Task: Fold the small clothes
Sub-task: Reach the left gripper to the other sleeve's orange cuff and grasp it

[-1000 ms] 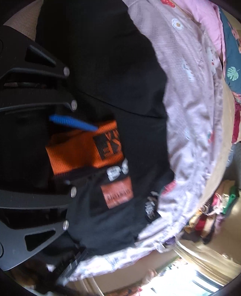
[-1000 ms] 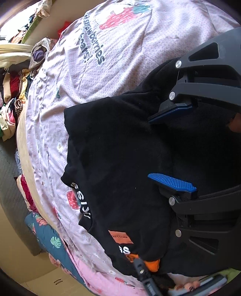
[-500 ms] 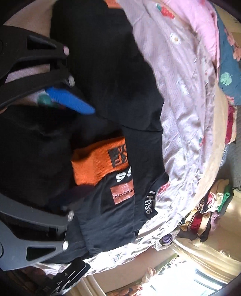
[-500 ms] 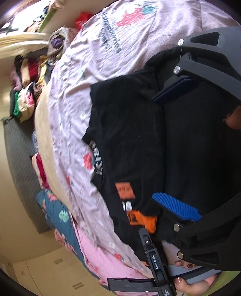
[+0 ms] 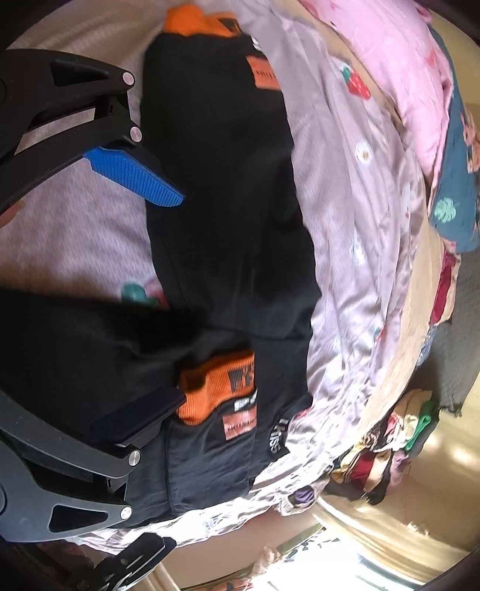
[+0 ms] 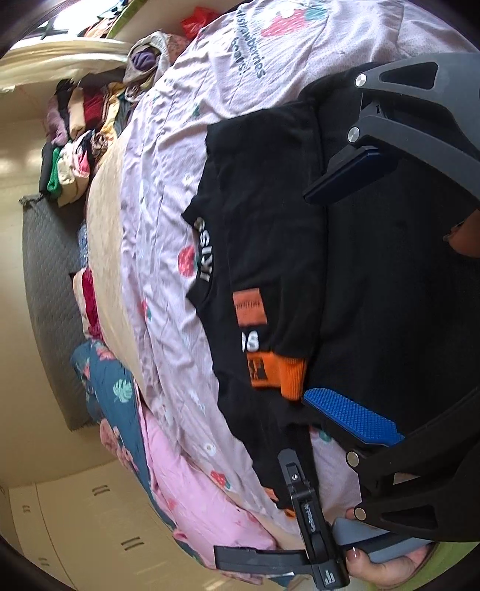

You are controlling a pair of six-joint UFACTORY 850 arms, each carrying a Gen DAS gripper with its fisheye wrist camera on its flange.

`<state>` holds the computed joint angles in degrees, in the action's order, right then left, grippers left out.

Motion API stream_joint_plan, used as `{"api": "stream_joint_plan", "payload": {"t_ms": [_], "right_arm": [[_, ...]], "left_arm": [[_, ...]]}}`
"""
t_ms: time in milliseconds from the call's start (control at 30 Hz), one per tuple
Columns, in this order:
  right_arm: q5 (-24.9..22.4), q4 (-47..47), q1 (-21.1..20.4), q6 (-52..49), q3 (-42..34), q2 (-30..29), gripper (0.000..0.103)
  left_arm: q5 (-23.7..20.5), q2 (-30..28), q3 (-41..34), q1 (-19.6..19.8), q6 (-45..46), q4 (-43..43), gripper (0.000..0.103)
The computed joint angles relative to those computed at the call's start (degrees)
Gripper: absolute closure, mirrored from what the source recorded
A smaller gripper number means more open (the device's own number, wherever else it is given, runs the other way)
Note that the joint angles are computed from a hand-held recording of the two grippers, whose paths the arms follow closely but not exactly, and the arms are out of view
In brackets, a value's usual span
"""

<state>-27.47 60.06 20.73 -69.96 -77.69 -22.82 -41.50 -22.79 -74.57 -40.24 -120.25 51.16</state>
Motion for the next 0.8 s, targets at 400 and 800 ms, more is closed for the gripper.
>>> {"api": "stream_joint_plan", "payload": {"t_ms": [400,800], "right_arm": [[-0.12,0.25,5.34,-3.61,2.81,2.49,0.004],[0.68,-3.6,10.34,-3.04,4.39,2.98,0.004]], "left_arm": [[-0.59,6.63,10.57,-1.46,-10.24,0.97,0.011],[1.39,12.36,19.44,-2.01,-20.89,3.02,0.011]]}}
